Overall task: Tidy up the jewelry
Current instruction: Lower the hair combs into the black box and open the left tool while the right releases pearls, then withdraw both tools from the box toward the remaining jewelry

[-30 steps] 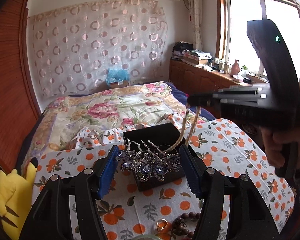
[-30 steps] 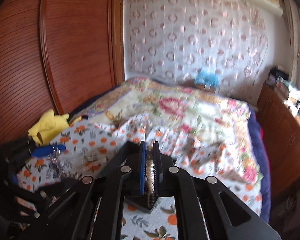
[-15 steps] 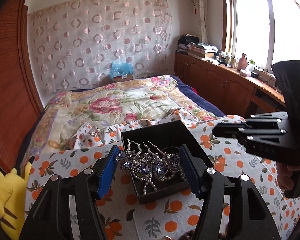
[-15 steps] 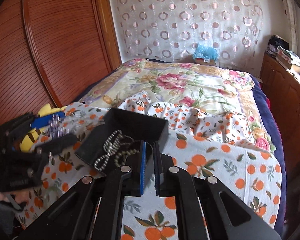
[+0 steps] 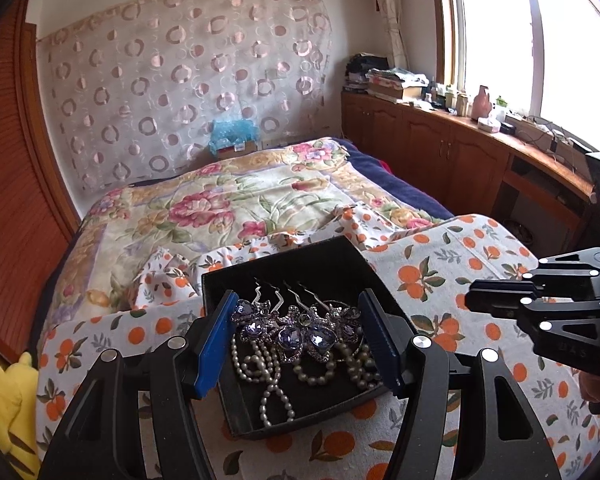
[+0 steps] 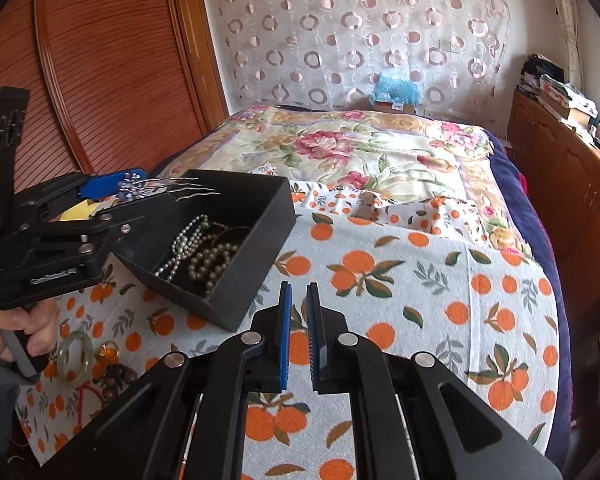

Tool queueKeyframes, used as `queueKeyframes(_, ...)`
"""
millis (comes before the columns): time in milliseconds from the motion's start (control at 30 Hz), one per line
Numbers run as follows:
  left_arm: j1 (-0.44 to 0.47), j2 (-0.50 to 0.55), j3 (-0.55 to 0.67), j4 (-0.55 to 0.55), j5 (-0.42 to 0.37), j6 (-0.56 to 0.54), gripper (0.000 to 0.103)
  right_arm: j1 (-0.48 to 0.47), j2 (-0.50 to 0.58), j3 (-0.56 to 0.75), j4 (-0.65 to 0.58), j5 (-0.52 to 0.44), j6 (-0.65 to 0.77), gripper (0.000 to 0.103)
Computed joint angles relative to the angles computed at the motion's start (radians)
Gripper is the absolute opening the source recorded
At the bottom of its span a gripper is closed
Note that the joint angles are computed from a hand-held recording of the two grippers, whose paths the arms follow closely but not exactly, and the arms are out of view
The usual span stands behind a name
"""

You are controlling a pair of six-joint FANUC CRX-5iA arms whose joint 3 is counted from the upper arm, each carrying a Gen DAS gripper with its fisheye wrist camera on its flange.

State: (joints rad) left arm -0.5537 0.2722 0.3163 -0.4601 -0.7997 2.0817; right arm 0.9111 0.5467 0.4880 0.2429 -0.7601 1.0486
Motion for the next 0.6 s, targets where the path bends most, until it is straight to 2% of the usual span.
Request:
queueKeyframes(200, 0.008, 0.025, 0.017, 0.024, -0.025, -0.026, 0.059, 0.005, -0.016, -0.032, -0.004, 0.018, -0.005, 0.009)
queueKeyframes(333, 0.003, 0.016, 0.013, 0.031, -0.038, -0.039, 0.067, 0.017, -0.031, -0.06, 0.011, 0.03, -0.012, 0.009)
queueKeyframes(467, 0.0, -0.028, -0.037, 0.041, -0.03, -0.034, 0.067, 0.034, -0.06, -0.111, 0.025, 0.061, -0.022, 0.009)
queueKeyframes(600, -0.006, -0.09, -0.119, 0.05, -0.011, -0.031, 0.073, 0.053, -0.09, -0.16, 0.028, 0.09, -0.025, 0.009)
